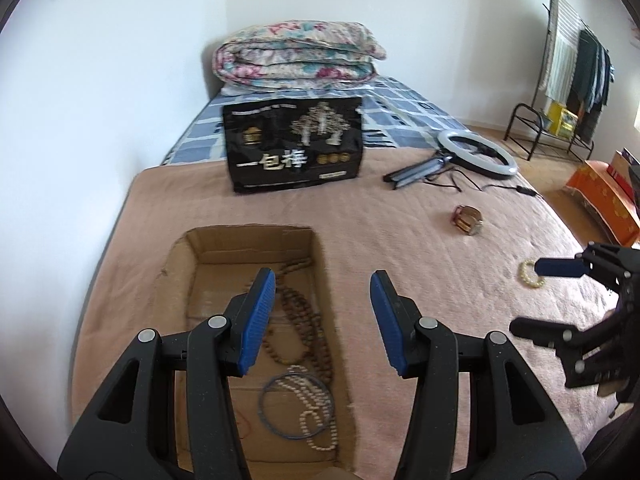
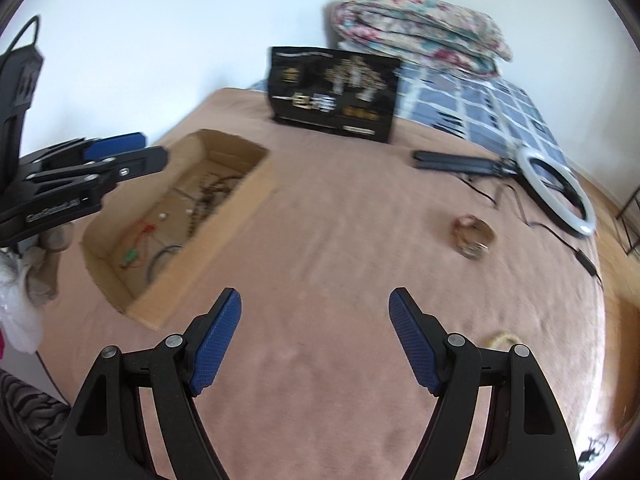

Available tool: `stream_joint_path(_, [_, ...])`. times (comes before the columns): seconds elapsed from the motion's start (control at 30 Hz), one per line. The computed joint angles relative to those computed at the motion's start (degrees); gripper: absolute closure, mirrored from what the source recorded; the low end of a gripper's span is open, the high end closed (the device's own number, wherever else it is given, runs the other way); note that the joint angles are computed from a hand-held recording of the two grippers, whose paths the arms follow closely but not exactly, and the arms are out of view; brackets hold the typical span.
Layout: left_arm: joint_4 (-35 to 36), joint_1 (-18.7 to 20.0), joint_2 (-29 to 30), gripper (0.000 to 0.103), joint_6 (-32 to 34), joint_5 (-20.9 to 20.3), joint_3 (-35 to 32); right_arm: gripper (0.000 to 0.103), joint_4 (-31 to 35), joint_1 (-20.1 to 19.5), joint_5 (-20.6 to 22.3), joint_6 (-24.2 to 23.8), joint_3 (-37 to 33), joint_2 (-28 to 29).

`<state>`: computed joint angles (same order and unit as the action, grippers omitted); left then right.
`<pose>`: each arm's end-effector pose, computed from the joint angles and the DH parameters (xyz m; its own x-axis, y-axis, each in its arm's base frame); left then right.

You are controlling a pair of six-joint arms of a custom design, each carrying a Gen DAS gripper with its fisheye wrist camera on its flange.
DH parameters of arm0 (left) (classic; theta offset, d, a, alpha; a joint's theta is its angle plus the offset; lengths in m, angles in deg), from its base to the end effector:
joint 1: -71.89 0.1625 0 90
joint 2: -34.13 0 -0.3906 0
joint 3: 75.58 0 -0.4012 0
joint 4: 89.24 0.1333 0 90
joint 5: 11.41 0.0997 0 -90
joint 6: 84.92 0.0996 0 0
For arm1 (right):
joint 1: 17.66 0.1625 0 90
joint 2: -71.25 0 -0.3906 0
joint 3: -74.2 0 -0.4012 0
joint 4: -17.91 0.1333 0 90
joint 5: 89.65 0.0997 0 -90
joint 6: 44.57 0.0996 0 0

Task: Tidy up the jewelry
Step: 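Move both tools back toward the wristwatch and pale bead bracelet, then close the left tool on the red watch strap while the right tool grasps the bead bracelet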

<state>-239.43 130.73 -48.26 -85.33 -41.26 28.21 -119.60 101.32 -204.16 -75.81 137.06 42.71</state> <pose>-0.0883 -0.5707 0.4271 -0.7099 -0.2122 -0.6715 0.3982 0.6655 -0.6313 0.4643 -0.6485 0.0574 -0.4751 -0.7478 0.4637 -0.8399 0.5425 0.0144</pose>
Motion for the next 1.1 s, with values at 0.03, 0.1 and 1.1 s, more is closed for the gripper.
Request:
stream_joint_path(0.03, [0.3, -0.2, 0.8, 0.052, -0.3, -0.2, -0.4, 0.027, 0.0, -0.3, -0.4, 0.2, 0.0, -0.3])
stream_joint_path(0.1, [1.0, -0.4, 2.0, 0.052, -0.8, -0.8, -1.2, 0.027, 0.1, -0.9, -1.1, 0.4, 0.1, -0.9])
stream_joint_path(1.1, [2.8, 4.9, 29.1, 0.052, -1.3, -14.8, -25.5, 0.028, 5.1, -13.8, -3.3, 5.8, -5.1, -3.6])
